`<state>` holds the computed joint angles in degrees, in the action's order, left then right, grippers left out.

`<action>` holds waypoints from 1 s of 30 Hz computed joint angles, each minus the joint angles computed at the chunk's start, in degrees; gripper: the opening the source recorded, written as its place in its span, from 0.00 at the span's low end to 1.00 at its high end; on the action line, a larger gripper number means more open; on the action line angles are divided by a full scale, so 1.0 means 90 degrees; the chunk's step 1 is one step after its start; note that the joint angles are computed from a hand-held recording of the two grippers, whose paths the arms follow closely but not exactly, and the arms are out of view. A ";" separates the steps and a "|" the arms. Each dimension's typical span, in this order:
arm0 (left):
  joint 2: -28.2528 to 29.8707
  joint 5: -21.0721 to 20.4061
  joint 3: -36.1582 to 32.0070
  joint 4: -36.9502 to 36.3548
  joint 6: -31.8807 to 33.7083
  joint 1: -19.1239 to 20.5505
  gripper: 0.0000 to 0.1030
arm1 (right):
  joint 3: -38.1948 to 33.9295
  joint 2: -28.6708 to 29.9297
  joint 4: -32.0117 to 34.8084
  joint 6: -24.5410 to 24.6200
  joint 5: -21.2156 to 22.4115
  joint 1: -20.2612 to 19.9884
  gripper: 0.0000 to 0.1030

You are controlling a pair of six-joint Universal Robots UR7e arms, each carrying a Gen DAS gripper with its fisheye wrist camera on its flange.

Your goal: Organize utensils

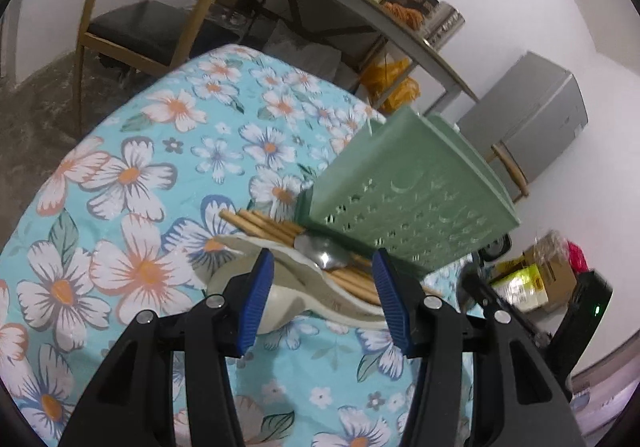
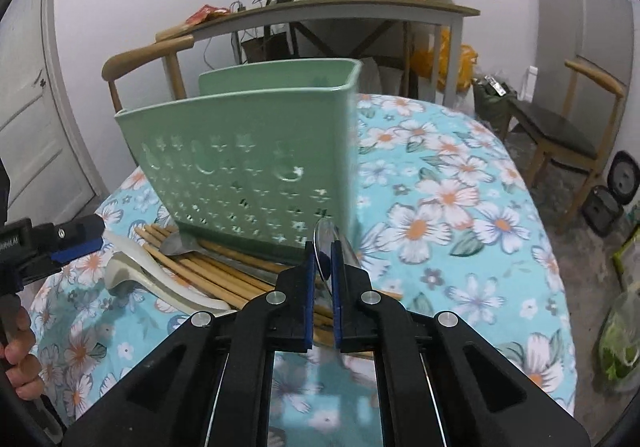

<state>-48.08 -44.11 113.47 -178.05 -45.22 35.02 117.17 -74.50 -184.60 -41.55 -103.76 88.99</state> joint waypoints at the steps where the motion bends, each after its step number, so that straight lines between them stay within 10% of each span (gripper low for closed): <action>1: -0.0005 0.0084 0.0016 -0.0062 -0.0055 -0.0046 0.48 | 0.0012 -0.0077 0.0058 0.0002 0.0041 -0.0030 0.05; 10: 0.0076 -0.0355 -0.0078 -0.0749 0.0167 -0.0052 0.48 | 0.0083 -0.0391 0.0102 0.0277 0.0333 -0.0197 0.05; 16: 0.0430 -0.1933 -0.0553 -0.0767 -0.0276 0.0655 0.47 | 0.0058 -0.0369 -0.0102 0.0544 0.0185 -0.0206 0.05; 30: 0.0718 -0.2130 -0.1229 0.0162 -0.0508 0.0832 0.46 | -0.0029 -0.0323 0.0116 0.0472 0.0027 -0.0227 0.04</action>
